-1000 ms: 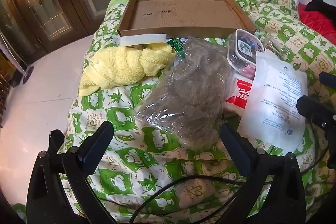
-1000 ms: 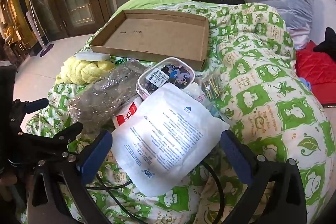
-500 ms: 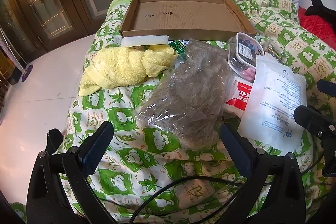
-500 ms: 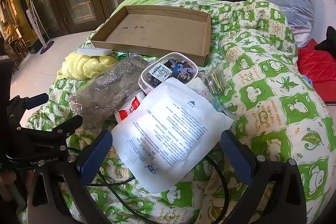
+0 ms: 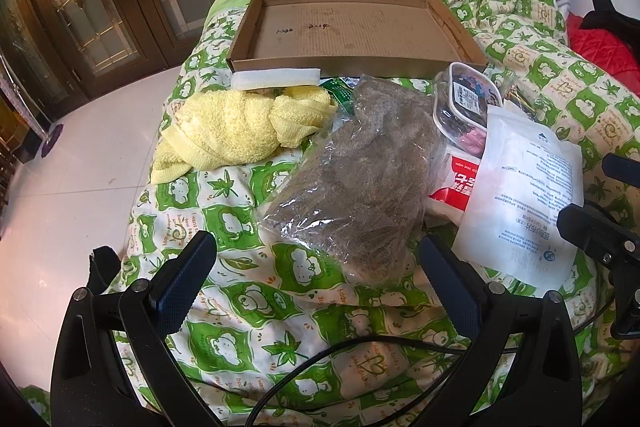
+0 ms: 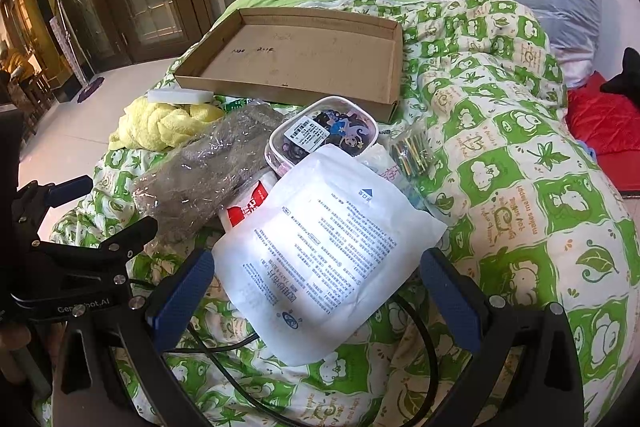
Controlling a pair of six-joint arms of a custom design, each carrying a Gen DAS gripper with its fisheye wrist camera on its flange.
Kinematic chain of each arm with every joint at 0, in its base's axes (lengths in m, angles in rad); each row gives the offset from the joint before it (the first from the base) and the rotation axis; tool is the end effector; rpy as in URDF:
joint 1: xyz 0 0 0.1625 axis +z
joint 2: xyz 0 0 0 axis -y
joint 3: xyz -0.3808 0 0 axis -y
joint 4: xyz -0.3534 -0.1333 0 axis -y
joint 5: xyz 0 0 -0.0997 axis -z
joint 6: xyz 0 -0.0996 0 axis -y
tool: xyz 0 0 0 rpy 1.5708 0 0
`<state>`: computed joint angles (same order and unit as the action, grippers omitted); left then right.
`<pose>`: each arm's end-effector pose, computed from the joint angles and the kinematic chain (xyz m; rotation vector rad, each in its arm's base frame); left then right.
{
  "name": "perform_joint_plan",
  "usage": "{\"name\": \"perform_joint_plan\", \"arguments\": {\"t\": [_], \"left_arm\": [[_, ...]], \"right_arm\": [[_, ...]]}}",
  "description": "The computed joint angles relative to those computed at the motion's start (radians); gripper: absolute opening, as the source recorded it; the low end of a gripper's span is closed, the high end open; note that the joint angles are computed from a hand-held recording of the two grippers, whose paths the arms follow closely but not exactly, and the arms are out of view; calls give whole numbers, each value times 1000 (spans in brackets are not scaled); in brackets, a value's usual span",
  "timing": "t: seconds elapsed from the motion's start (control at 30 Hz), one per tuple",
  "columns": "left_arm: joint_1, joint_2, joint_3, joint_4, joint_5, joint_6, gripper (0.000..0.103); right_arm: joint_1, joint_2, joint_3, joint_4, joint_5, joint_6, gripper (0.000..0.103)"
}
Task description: Organize soft objects
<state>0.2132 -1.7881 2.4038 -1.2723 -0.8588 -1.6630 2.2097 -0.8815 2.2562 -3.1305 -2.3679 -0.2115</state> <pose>-0.1609 -0.2378 0.2052 0.0601 2.1307 -0.7159 0.3014 -0.3016 0.0597 0.8919 -2.1936 0.4258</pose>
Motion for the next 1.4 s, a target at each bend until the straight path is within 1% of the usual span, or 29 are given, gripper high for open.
{"name": "perform_joint_plan", "arguments": {"t": [0.37,0.53,0.7,0.83,0.9,0.97,1.1,1.2,1.33,1.4], "left_arm": [[-4,1,4,-6,2,-1,103],[-17,-10,13,-9,1,-2,103],[-34,-64,32,-18,1,-5,103],[-28,-112,48,-67,6,30,103],[-14,-117,53,-113,5,79,103],[15,-105,52,-178,9,154,103],[111,-39,34,-335,17,372,103],[206,50,5,-411,39,545,103],[309,125,-5,-518,48,727,103],[344,157,-9,-558,51,782,103]], "right_arm": [[-1,1,0,1,-2,3,103],[-3,-2,2,-5,0,6,103],[-19,-17,-15,-19,-3,2,103],[-32,-31,-25,-58,-13,-3,103],[-31,-24,-23,-84,-16,-16,103],[-27,-14,-21,-100,-17,-31,103],[-32,-5,-24,-91,1,-39,103],[-37,-6,-22,-90,8,-38,103],[-38,-8,-20,-92,15,-37,103],[-38,-7,-21,-88,18,-36,103]]}}
